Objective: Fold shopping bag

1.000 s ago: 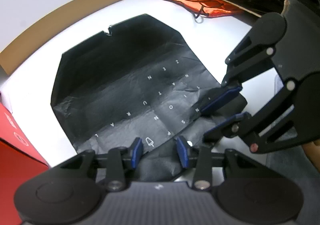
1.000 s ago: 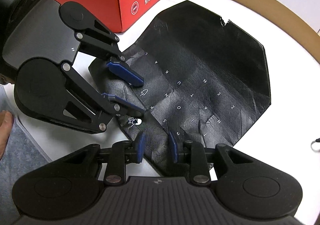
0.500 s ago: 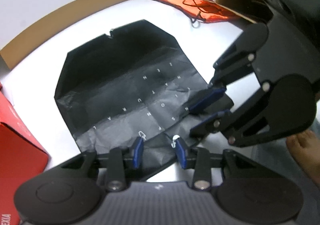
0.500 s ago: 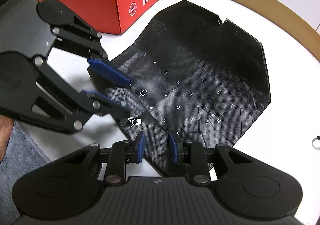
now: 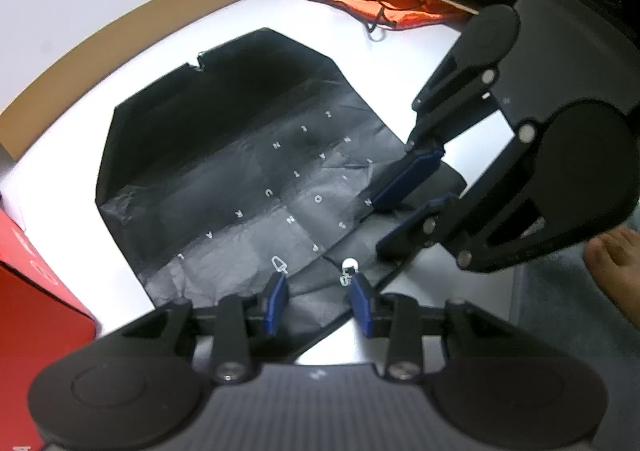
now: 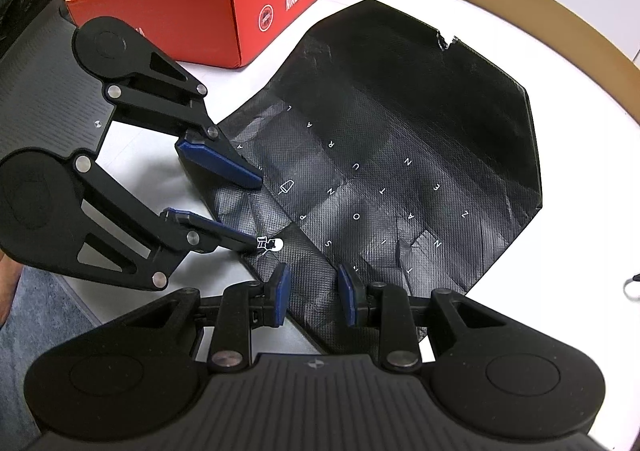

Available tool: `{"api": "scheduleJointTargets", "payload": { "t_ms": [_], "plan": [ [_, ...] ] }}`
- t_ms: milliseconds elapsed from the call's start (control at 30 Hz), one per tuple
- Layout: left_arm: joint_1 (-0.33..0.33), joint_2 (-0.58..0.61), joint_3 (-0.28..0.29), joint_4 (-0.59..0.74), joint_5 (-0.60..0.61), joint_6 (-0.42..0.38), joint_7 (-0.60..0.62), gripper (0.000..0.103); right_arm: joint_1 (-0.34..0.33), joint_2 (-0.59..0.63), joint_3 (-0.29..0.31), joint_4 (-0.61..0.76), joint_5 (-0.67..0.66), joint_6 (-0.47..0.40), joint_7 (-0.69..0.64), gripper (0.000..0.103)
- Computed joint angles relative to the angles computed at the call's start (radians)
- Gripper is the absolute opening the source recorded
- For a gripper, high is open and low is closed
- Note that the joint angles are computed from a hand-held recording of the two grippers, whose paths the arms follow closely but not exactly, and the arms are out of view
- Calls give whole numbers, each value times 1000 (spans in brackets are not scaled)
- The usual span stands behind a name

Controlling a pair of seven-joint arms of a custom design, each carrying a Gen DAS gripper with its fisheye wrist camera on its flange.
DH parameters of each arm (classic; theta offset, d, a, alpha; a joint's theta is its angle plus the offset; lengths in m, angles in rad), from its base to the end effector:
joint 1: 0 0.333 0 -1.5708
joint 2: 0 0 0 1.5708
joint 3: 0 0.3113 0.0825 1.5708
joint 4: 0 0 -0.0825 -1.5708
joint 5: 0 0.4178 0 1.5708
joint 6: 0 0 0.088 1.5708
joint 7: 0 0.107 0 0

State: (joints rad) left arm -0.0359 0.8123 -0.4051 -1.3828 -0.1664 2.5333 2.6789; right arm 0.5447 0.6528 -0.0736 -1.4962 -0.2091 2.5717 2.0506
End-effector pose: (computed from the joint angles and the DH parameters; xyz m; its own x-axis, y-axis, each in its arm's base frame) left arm 0.7458 -0.2661 0.2735 -0.9387 -0.3328 -0.0903 -0.2438 0.8258 -0.5085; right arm 0.6828 0.3636 0.3100 0.1642 -0.9863 0.0139 -0.8826 -0.1532 -0.4444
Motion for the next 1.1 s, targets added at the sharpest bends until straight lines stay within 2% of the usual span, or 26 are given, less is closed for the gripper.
{"api": "scheduleJointTargets", "payload": {
  "t_ms": [100, 200, 433, 600, 767, 867, 1100],
  "plan": [
    [1, 0, -1, 0, 1, -4, 2, 37, 5, -9, -8, -16, -14, 12, -2, 31],
    [2, 0, -2, 4, -1, -12, 3, 36, 67, 24, -29, 39, -58, -18, 34, 32],
    [5, 2, -2, 15, -11, -33, 9, 35, 56, 14, -5, 40, -106, -51, -50, 33],
    [9, -3, -2, 16, -21, -42, 15, 35, 76, 37, -4, 91, -128, -111, -74, 47],
    [7, -5, 3, 24, -27, -55, 8, 35, 92, 45, -7, 105, -162, -134, -114, 47],
    [3, -1, 8, 40, -31, -75, -7, 35, 97, 47, -11, 108, -178, -137, -127, 43],
    [3, -14, 12, 36, -32, -85, -2, 37, 53, 99, 9, 172, -112, -132, -181, 38]
  ]
}}
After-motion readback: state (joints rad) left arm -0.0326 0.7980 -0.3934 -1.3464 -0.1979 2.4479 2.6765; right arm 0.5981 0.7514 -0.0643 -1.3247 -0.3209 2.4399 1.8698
